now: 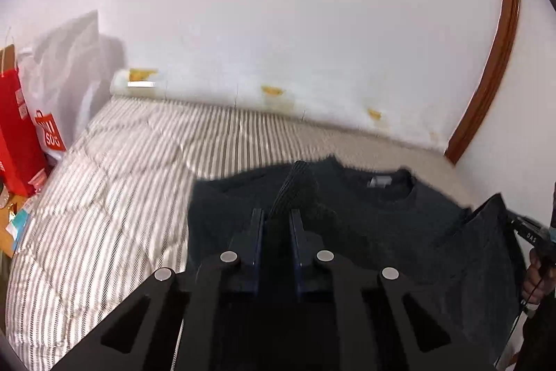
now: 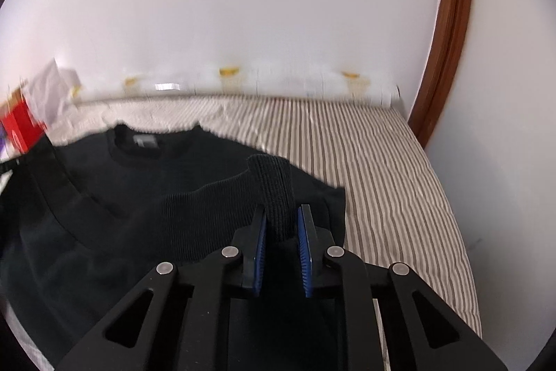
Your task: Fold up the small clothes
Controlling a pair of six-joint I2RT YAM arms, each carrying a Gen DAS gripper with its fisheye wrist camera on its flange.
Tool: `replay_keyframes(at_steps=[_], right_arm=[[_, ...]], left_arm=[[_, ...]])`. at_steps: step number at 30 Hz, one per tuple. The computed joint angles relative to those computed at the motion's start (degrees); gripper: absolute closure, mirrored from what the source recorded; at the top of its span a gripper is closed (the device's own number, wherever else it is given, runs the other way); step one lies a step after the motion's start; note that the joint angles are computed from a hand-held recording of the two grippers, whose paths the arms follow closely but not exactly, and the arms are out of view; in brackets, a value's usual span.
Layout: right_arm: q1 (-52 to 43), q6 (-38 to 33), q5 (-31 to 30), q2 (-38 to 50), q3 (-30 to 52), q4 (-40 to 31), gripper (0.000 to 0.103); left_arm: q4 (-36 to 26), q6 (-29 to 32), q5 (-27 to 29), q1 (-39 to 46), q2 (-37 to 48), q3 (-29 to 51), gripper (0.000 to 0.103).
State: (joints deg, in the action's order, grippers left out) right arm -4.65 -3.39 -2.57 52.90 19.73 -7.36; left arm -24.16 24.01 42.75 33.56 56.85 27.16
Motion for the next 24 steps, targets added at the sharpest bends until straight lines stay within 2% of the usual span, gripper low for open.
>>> replay_keyframes(at_steps=[2,5,10,14,17,18,19,21,24], right_arm=[[-1.8,1.1,-2.7,0.6,1.8,-0.5,0.087],[-2.0,2.9,-2.9,4.6,4.8,0.8,0.087],[-2.7,6.3,-4.0,17.0,9.9,6.9,0.087],[-1.0,7.9,-0.7,29.8,14.1,11.7,0.087],[-0.5,8.5,1.3,36.5,15.9,14.3,0.087],[-0.4,8.5,1.9,38.1,16.2,15.3,0.089],[-0.3,8.5,2.9,39.4,16.4,16.2,0.101],[0.6,10.2,10.7,42.8,18.7,15.1,0.103],[-4.3,11.4,2.3,44.6,19.9,14.8,0.103]], left_arm=[[1.1,-1.6,1.0,0.8,0.0,0.6,0.090],[4.5,-5.6,0.8,0.6,1.5,1.8,0.090],[12.0,-11.7,-6.1,-4.5,5.7,2.0,0.090],[17.9,-13.9,-13.4,-9.4,10.7,0.8,0.090],[20.0,-14.2,-14.4,-10.1,13.9,0.8,0.090],[20.1,-14.4,-14.3,-10.2,15.2,1.4,0.090],[20.3,-14.7,-14.9,-10.5,15.9,1.7,0.090],[19.7,-14.9,-16.1,-11.2,18.2,2.8,0.090],[19.3,-14.9,-16.5,-11.6,18.9,3.0,0.089]])
